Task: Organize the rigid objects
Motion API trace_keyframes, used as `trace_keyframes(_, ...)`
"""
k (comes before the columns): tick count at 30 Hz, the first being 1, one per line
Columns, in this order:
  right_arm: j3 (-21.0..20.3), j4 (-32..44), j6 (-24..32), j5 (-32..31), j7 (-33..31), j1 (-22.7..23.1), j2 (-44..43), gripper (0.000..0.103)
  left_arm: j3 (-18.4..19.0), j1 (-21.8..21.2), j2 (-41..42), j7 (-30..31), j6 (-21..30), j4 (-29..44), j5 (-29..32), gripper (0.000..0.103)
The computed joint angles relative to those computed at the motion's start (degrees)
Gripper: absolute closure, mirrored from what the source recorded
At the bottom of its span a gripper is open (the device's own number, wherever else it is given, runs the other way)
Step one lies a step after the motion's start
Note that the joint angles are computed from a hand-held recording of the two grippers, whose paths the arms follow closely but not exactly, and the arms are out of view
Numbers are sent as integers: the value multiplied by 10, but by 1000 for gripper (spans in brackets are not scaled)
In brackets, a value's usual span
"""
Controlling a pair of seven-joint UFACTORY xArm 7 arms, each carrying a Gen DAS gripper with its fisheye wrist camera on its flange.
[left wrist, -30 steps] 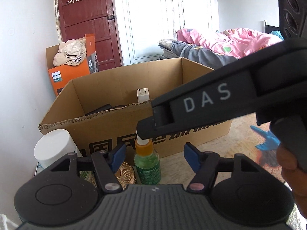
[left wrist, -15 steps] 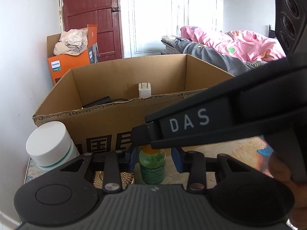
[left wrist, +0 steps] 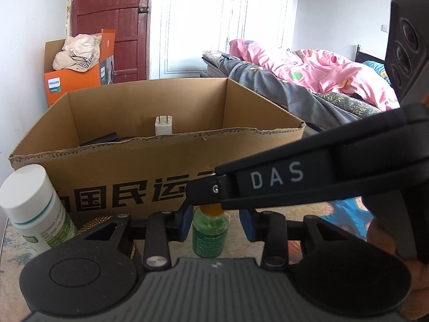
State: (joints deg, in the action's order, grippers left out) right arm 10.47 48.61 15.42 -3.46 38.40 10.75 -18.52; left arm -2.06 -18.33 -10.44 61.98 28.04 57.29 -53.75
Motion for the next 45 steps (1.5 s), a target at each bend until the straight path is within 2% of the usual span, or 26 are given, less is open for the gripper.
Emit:
trace_keyframes(9,0,-23,14,-4,7,-9,-31,81,0,-3,-1,7,14,1,-7,64)
trace_keyframes(27,-9,-18,11,14,-9,0,-22,79,-12,9,21,-38,4,7,55,62)
trace_keyframes(35,-12,-9,24,18,-29,4,-14,79,-17,5,31,-15,-14,-2,47,62)
trace_keyframes(45,-24,-2,41,32,-62,14,-9,75,-22,1,37,21,-35,-12,12,69)
